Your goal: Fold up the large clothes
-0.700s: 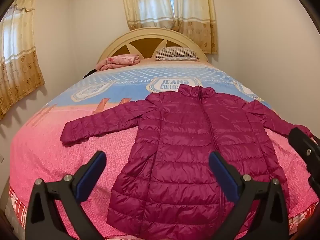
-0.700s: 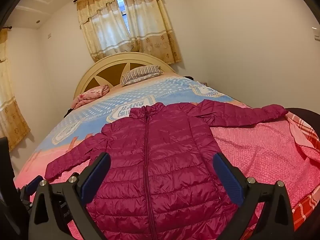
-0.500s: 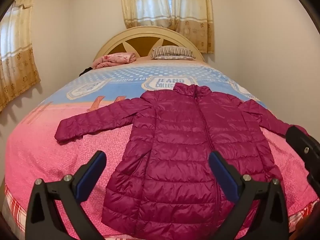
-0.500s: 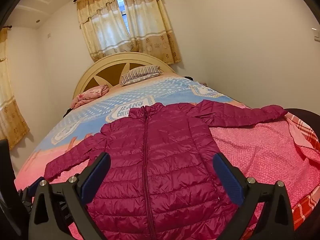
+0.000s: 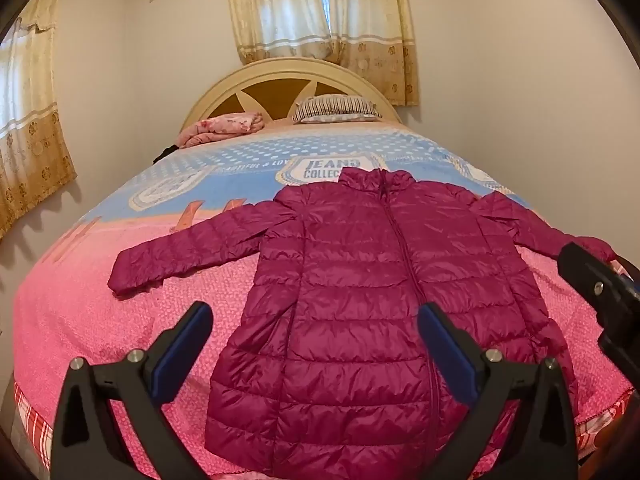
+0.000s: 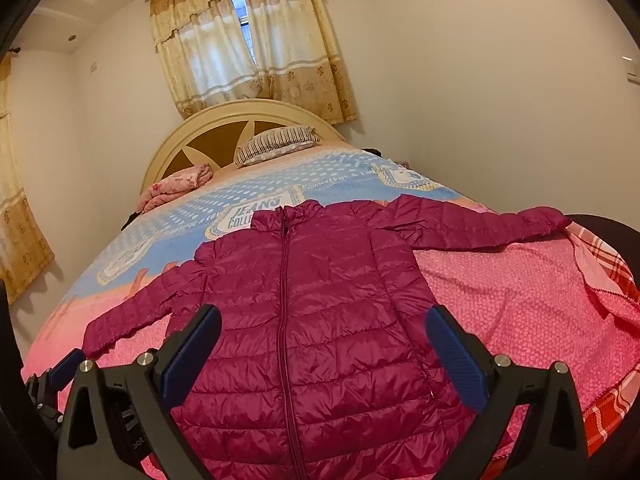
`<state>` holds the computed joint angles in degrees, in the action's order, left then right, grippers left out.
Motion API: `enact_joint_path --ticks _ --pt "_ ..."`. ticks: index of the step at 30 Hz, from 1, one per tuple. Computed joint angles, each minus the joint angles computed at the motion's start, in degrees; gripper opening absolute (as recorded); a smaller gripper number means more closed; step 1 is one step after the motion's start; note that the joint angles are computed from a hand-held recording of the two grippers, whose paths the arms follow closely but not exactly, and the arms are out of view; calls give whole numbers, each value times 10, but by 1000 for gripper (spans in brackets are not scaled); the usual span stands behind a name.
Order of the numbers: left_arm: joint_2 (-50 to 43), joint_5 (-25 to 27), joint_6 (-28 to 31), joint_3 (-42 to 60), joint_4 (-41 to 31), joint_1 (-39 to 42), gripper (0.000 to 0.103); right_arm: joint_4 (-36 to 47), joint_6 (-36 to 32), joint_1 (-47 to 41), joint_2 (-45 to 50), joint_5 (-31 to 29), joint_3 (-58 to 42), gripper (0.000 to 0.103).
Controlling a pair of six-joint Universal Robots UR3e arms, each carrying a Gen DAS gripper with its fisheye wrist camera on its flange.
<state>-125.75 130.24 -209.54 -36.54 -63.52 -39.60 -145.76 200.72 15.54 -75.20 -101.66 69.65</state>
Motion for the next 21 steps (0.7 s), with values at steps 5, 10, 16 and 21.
enact_joint_path --ticks 5,10,16,21 --pt "0 -2 -5 -1 -5 1 103 3 2 -1 0 2 1 102" --pt "2 -4 -7 -5 -5 2 103 7 3 2 3 1 -1 102" --pt "-2 -3 -9 2 -10 0 103 9 3 1 3 3 -3 102" --pt "-4 -2 -9 4 -10 -1 103 9 4 2 3 2 -4 102"
